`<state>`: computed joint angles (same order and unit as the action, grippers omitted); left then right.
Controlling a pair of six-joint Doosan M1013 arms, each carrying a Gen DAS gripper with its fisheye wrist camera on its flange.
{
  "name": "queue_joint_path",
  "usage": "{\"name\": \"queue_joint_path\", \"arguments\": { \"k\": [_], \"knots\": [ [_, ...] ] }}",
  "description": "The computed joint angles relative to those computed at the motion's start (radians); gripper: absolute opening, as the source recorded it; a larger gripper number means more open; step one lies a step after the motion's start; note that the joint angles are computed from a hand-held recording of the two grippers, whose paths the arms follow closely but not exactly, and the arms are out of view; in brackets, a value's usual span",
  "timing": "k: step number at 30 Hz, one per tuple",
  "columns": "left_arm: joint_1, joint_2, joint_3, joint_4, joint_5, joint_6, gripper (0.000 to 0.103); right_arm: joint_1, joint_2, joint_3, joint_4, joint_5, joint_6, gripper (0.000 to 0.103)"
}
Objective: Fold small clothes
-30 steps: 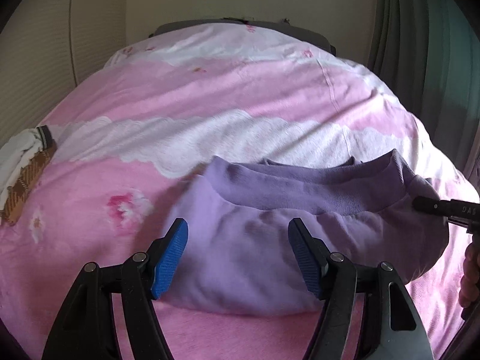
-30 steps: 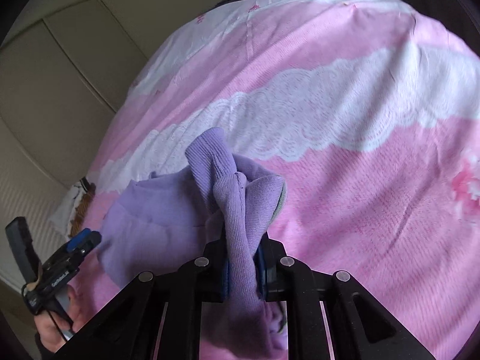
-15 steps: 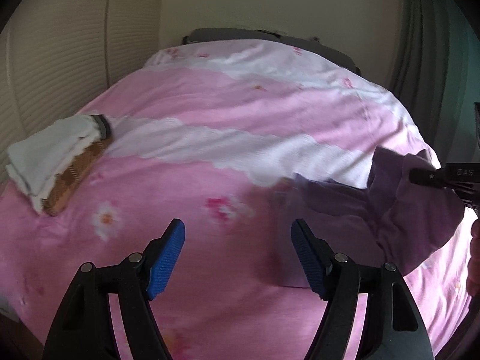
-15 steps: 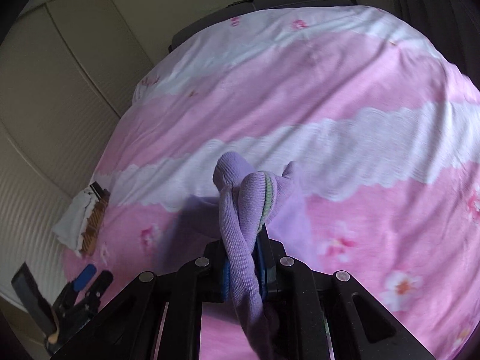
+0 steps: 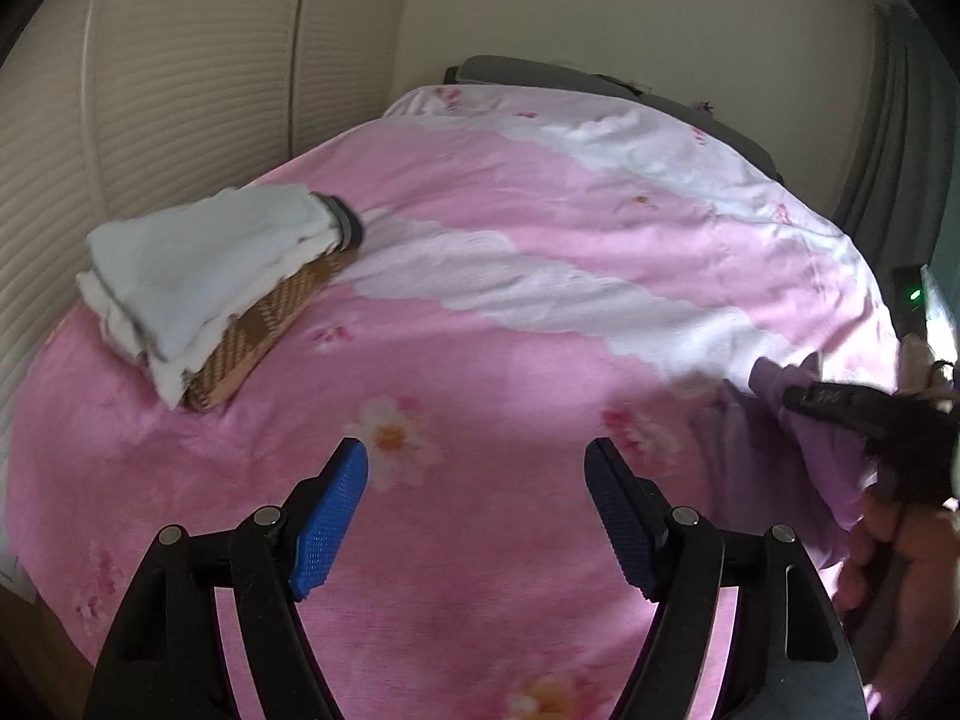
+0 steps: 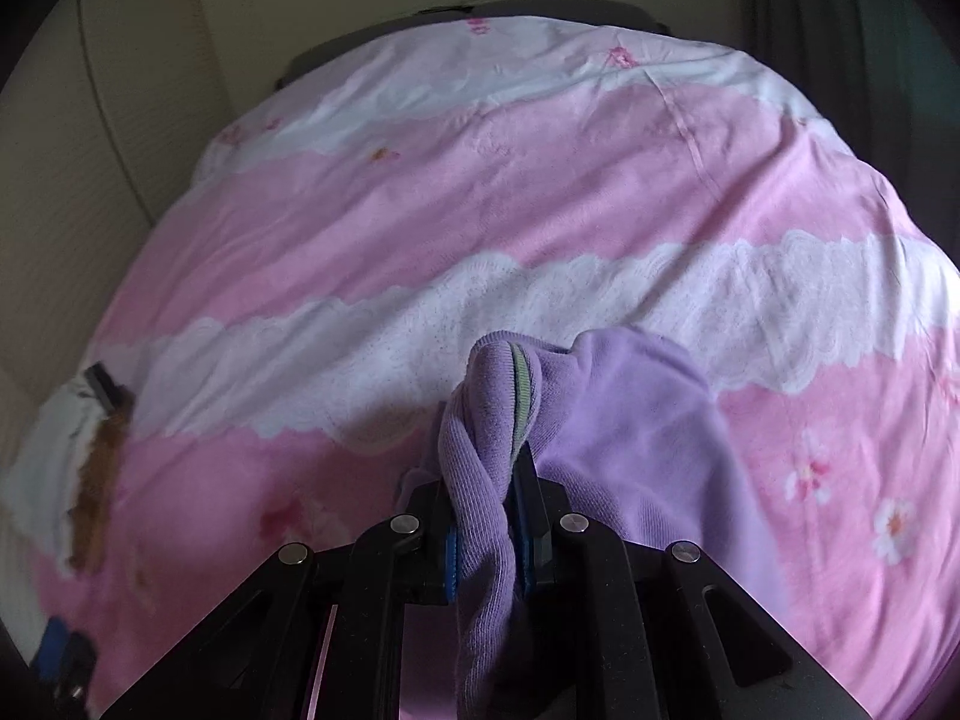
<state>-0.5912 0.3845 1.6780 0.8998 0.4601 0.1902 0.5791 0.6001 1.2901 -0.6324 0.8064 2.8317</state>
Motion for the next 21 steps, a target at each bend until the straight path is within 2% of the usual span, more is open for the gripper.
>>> {"name": "queue_joint_path", "arguments": {
  "k": [7, 11, 14, 16, 19, 21],
  "knots": [
    [0.031, -0.005, 0.03, -0.018, -0.011, -0.013, 0.074, 0.055, 0.119, -0.117, -0.045, 0.17, -0.035, 0.018],
    [0.03, -0.008, 0.032, -0.017, -0.007, -0.012, 0.074, 0.076, 0.134, -0.126, -0.105, 0.204, -0.046, 0.029],
    [0.024, -0.014, 0.032, -0.002, -0.011, -0.029, 0.074, 0.075, 0.095, -0.076, -0.106, 0.113, -0.046, 0.047],
    [0.014, -0.019, 0.028, 0.007, -0.01, -0.033, 0.074, 0.078, 0.058, -0.032, -0.119, 0.039, -0.03, 0.048],
    [-0.005, -0.021, 0.014, 0.014, -0.018, -0.032, 0.074, 0.08, -0.038, 0.089, -0.151, -0.126, 0.02, 0.048],
    [-0.026, -0.018, 0.002, 0.012, -0.039, -0.015, 0.074, 0.083, -0.104, 0.177, -0.224, -0.21, 0.096, 0.052]
  ]
}}
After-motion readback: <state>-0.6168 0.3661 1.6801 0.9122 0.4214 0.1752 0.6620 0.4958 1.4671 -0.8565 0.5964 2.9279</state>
